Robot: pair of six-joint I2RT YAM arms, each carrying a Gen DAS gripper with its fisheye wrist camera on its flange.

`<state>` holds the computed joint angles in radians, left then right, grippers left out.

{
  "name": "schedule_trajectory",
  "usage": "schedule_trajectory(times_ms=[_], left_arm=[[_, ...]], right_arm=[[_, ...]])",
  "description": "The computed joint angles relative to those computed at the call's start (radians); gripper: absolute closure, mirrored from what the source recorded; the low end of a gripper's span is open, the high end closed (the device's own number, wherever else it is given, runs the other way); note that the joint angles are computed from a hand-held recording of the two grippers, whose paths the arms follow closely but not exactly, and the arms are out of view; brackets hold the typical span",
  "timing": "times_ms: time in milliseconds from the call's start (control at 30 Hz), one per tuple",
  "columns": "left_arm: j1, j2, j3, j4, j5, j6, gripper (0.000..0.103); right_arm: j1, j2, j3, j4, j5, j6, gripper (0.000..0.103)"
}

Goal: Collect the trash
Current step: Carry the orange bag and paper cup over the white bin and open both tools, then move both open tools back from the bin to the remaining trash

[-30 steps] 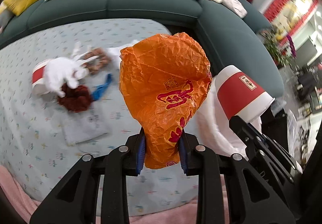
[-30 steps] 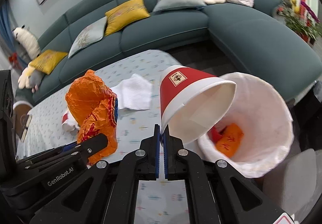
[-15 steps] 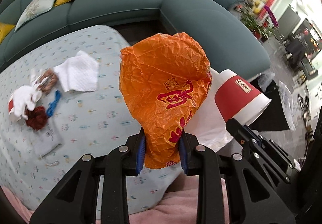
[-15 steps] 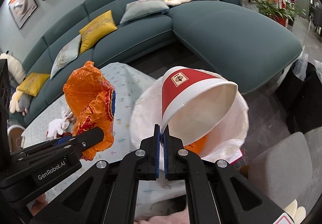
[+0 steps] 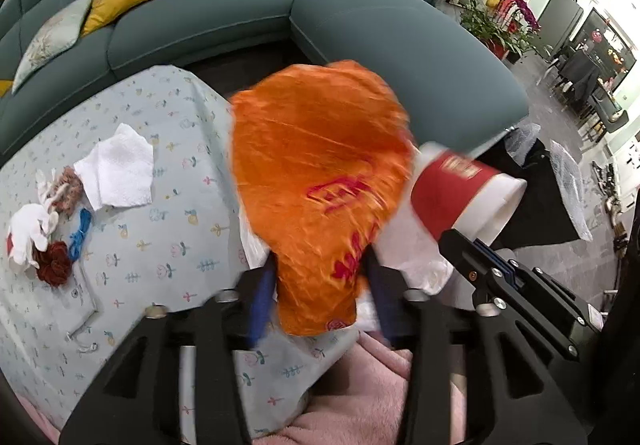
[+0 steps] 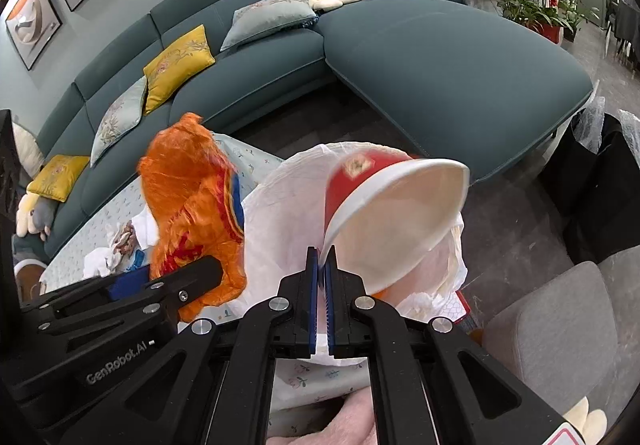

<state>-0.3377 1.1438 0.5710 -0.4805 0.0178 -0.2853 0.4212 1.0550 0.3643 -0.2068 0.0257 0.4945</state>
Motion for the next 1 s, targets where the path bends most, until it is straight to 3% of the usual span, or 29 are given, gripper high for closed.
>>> schedule_trajectory(times_ms=[133, 633, 1000], left_arm=[[0.011, 0.009, 0.004, 0.010, -0.012, 0.006, 0.042], [0.147, -0.076, -0.029, -0.038, 0.045, 0.044, 0.041], [0.486, -0.177, -0.073, -0.123, 0.169, 0.210, 0.038]], right_arm=[[-0.021, 0.005, -0.001, 0.005, -0.006, 0.005, 0.092], [0.079, -0.001, 0.025, -0.034, 0.062, 0.049, 0.077], [0.314, 0.075, 0.115, -0.062, 0.178, 0.156, 0.069]])
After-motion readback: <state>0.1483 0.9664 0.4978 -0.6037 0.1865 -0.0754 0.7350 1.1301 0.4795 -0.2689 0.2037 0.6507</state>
